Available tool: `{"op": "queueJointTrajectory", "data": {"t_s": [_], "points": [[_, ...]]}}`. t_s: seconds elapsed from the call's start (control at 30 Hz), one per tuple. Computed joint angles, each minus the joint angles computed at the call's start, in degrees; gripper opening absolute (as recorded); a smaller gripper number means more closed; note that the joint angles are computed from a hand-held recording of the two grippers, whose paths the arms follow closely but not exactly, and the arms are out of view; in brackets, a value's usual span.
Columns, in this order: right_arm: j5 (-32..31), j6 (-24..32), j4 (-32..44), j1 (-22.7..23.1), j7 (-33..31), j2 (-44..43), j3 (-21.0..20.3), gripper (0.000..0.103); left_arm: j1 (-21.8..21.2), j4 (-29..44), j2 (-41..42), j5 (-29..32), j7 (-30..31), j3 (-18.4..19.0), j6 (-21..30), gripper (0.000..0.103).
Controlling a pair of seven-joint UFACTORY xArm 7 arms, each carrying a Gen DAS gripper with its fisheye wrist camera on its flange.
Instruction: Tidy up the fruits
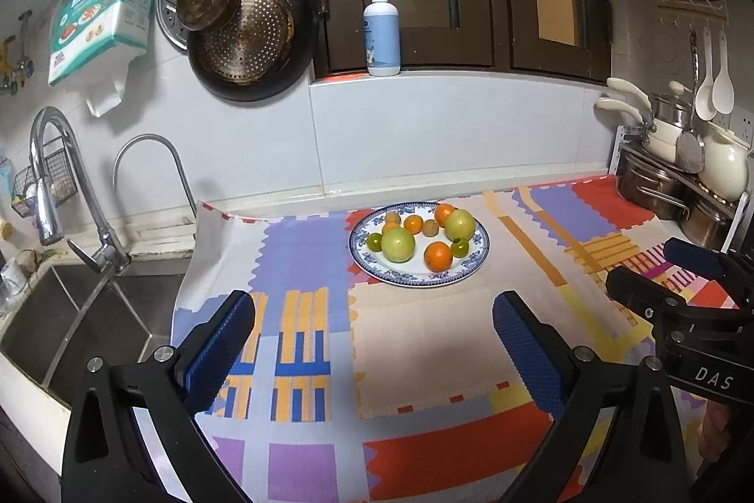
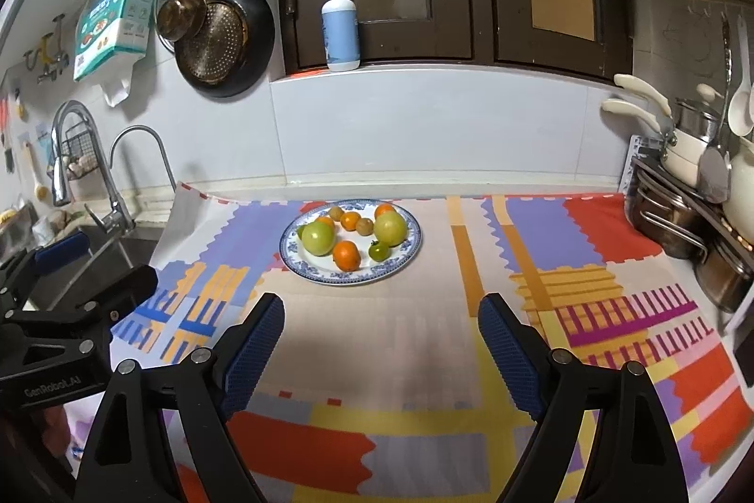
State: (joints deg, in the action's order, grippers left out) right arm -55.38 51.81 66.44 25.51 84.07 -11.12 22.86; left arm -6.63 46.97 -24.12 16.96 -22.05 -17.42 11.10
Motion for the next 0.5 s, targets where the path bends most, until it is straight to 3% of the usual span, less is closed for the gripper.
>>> {"op": "queueJointTrajectory", "data": {"t_s": [0.5], "points": [[0.45,-0.07,-0.44,0.04,0.26,-0.82,0.59,0.085,0.31,-1.56,-1.76,-0.49,0.04,0.15,-0.62,0.103]]}}
